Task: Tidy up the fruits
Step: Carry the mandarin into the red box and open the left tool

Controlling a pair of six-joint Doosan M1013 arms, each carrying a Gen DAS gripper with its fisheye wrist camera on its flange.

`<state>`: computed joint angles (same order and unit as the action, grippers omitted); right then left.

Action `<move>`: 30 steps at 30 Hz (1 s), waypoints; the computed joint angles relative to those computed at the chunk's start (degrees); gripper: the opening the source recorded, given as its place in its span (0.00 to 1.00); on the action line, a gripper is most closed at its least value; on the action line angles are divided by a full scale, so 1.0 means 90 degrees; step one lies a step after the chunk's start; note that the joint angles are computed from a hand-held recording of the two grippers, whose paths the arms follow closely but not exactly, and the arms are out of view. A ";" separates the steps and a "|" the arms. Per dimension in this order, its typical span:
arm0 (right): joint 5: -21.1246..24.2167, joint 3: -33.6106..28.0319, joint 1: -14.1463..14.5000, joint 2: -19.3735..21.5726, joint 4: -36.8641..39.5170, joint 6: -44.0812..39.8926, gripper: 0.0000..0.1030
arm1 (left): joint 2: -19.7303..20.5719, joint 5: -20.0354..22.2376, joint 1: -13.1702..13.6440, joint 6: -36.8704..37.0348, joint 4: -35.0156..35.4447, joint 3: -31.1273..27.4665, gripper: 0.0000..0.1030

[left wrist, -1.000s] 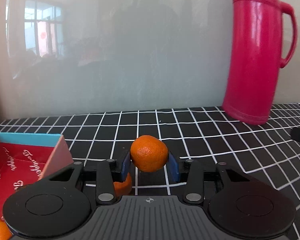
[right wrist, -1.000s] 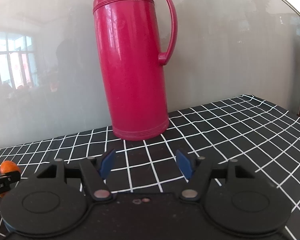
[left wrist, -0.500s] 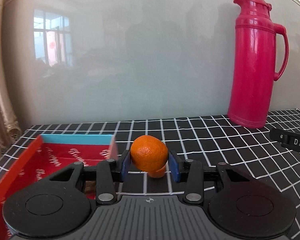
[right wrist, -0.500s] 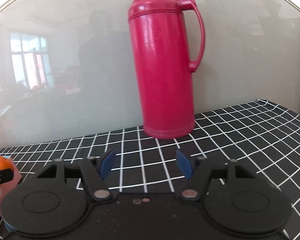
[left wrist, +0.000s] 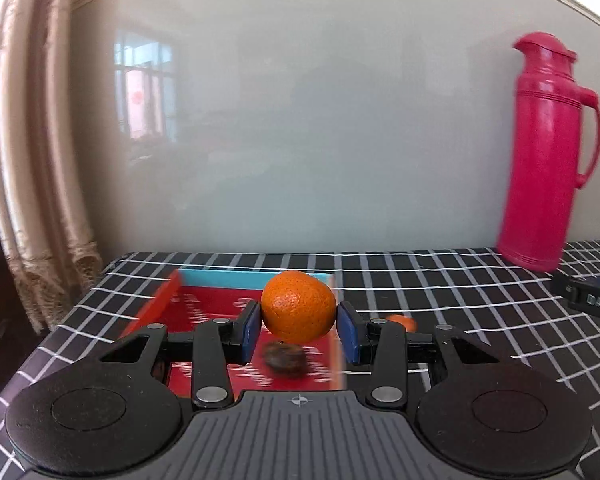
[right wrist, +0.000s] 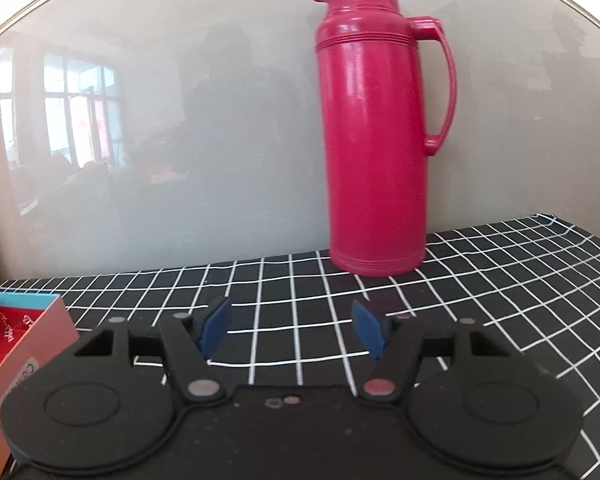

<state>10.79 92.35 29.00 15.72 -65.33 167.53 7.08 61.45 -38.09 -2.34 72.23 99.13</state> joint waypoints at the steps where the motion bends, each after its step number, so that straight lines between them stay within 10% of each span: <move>1: 0.0002 -0.0014 0.0021 0.0009 0.0125 -0.0118 0.64 | -0.0038 0.0062 0.0028 -0.0020 -0.0010 0.0049 0.40; 30: -0.0134 -0.0111 0.0257 0.0075 0.0694 -0.1017 0.64 | -0.0162 0.0350 0.0380 -0.0263 -0.0341 0.0377 0.40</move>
<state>9.59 91.34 31.31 16.40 -59.08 158.38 5.63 64.60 -34.67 -4.71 69.16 102.52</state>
